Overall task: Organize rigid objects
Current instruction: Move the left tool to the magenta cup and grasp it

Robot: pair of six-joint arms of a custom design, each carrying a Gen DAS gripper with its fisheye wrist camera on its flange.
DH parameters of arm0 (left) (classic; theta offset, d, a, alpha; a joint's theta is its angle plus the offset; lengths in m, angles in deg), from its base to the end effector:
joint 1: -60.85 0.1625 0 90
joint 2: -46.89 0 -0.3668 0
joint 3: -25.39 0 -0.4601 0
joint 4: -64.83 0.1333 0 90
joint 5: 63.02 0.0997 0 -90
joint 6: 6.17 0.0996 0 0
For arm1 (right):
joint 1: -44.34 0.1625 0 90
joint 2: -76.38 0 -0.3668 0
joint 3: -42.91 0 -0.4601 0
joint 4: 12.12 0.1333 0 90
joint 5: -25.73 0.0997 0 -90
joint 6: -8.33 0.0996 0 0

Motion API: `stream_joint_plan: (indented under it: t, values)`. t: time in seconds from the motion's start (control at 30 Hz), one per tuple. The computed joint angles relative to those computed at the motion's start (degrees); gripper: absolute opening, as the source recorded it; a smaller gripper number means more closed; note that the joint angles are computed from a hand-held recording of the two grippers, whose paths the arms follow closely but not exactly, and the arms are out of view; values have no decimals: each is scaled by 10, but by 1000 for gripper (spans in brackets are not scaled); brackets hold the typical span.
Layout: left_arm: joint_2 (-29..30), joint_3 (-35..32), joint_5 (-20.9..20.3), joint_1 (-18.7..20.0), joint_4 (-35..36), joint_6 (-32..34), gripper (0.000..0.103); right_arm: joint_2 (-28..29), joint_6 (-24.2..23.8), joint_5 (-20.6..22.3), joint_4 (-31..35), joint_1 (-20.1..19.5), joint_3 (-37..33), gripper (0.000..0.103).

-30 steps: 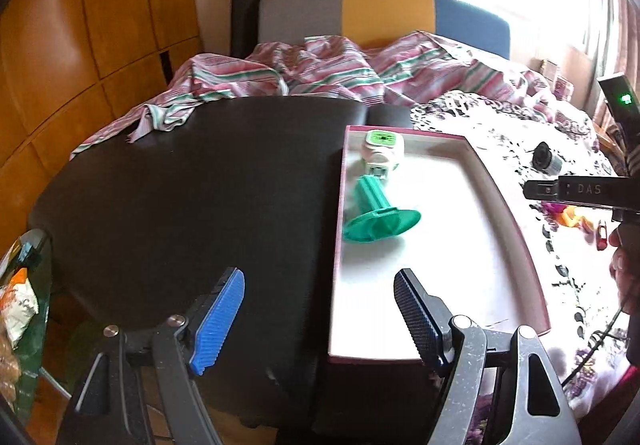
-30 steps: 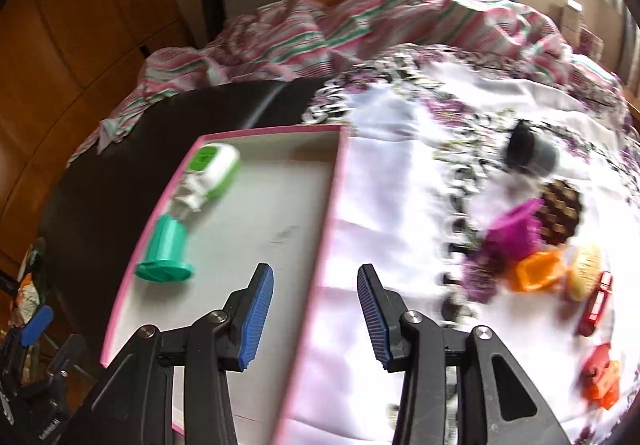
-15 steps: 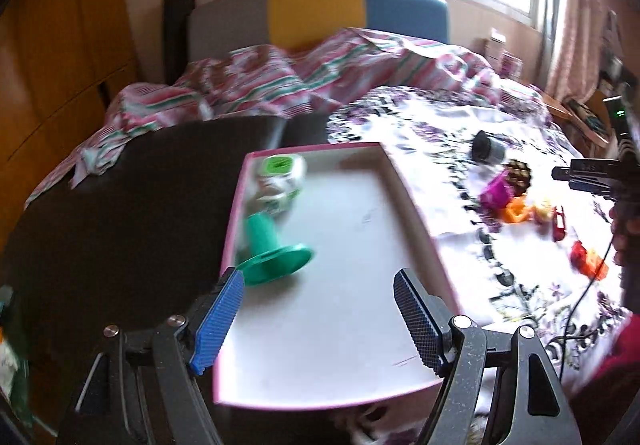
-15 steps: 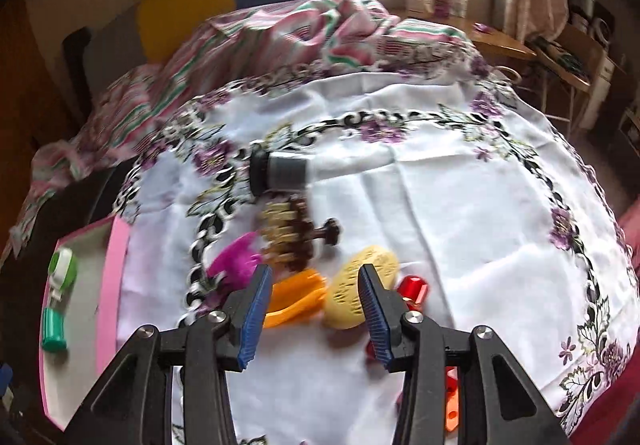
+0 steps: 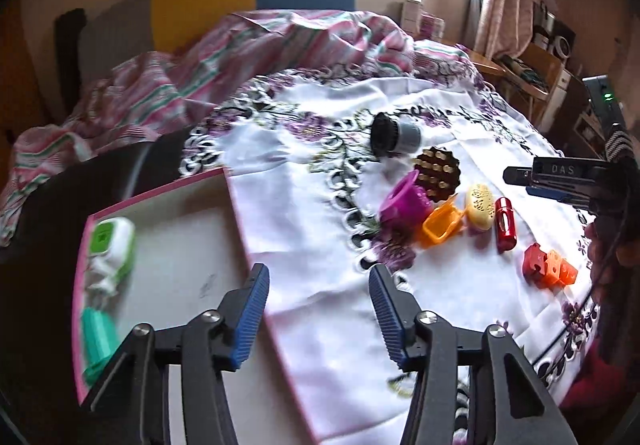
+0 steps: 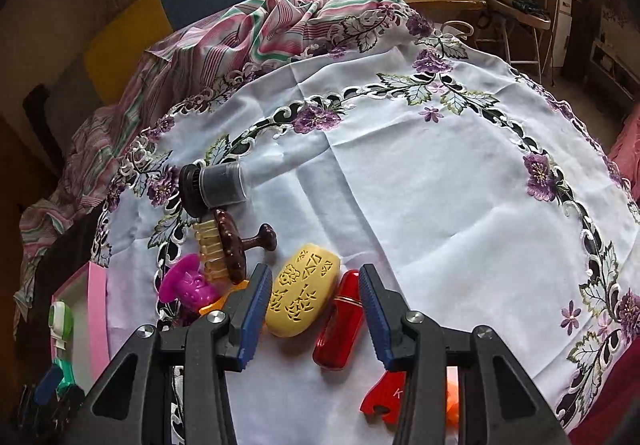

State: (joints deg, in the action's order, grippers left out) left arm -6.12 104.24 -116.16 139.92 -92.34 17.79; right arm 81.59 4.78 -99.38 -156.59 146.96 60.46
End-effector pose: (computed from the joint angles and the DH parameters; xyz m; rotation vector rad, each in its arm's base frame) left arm 0.0450 -0.7851 0.2609 0.4173 2.3003 -0.7815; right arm 0.2746 -0.8784 -0.0657 0.1278 -2.4800 0.7621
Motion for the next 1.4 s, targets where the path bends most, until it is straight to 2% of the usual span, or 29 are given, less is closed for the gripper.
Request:
stream_joint_plan:
  t: [0.2, 0.43, 0.6, 0.67, 0.8, 1.0, 1.4]
  values:
    - [79, -115, -59, 9, 88, -6, 49, 9, 23, 7, 46, -4, -24, 45]
    - [167, -239, -91, 14, 147, -5, 49, 10, 26, 21, 64, -5, -29, 45]
    - [230, -333, -114, 21, 207, -12, 37, 12, 33, 27, 78, -6, -36, 45]
    - [243, -356, -141, 25, 238, -12, 20, 11, 35, 27, 77, -6, -34, 45]
    - [228, -331, -160, 23, 227, 5, 16, 10, 39, 29, 79, -7, -33, 45]
    - [190, -274, -152, 25, 189, -1, 15, 9, 33, 24, 74, -7, -31, 45]
    - [38, -70, -155, 19, 71, -9, 15, -3, 20, 22, 47, -6, -6, 45]
